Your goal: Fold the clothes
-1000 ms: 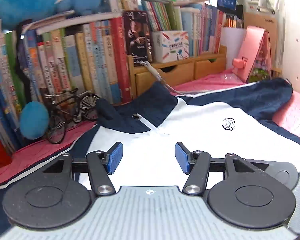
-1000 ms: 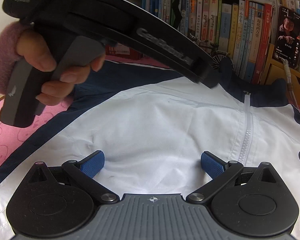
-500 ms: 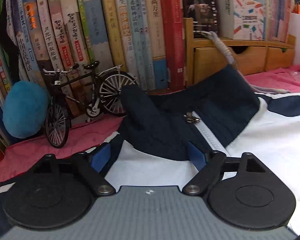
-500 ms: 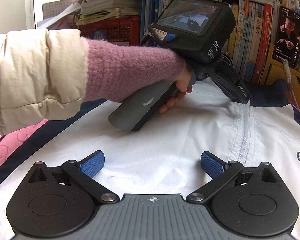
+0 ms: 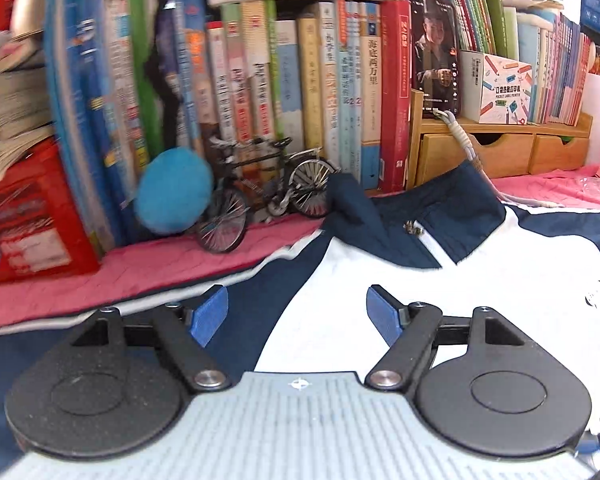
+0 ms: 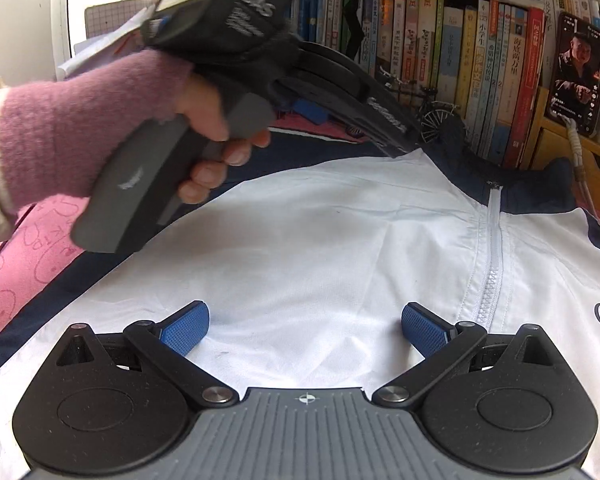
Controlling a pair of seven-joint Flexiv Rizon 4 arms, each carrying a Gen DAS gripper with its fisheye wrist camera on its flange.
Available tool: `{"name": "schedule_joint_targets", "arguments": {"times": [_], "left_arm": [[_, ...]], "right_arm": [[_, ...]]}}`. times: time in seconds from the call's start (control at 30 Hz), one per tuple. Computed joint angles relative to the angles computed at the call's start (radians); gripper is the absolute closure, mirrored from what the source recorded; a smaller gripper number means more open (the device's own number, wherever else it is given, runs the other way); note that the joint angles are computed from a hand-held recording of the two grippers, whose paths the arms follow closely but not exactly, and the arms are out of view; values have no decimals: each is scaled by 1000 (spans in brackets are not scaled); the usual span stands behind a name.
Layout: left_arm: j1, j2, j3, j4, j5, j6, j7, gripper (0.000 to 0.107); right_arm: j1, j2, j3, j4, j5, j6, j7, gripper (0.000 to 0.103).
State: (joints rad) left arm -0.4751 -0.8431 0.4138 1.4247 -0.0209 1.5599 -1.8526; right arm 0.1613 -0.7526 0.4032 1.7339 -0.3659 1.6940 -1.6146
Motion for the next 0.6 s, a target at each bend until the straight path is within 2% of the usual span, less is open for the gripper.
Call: {"name": "schedule_joint_targets", "arguments": {"times": [0.2, 0.37, 0.6], "left_arm": [[-66, 96, 38, 195, 10, 63, -33, 31], [-176, 123, 146, 300, -17, 89, -55, 31], [-275, 170, 200, 437, -100, 181, -53, 29]], "right_arm": [[-2, 0, 2, -1, 1, -1, -3, 0], [-2, 1, 3, 0, 3, -2, -4, 0], [2, 4, 0, 4, 5, 1, -3, 0]]}}
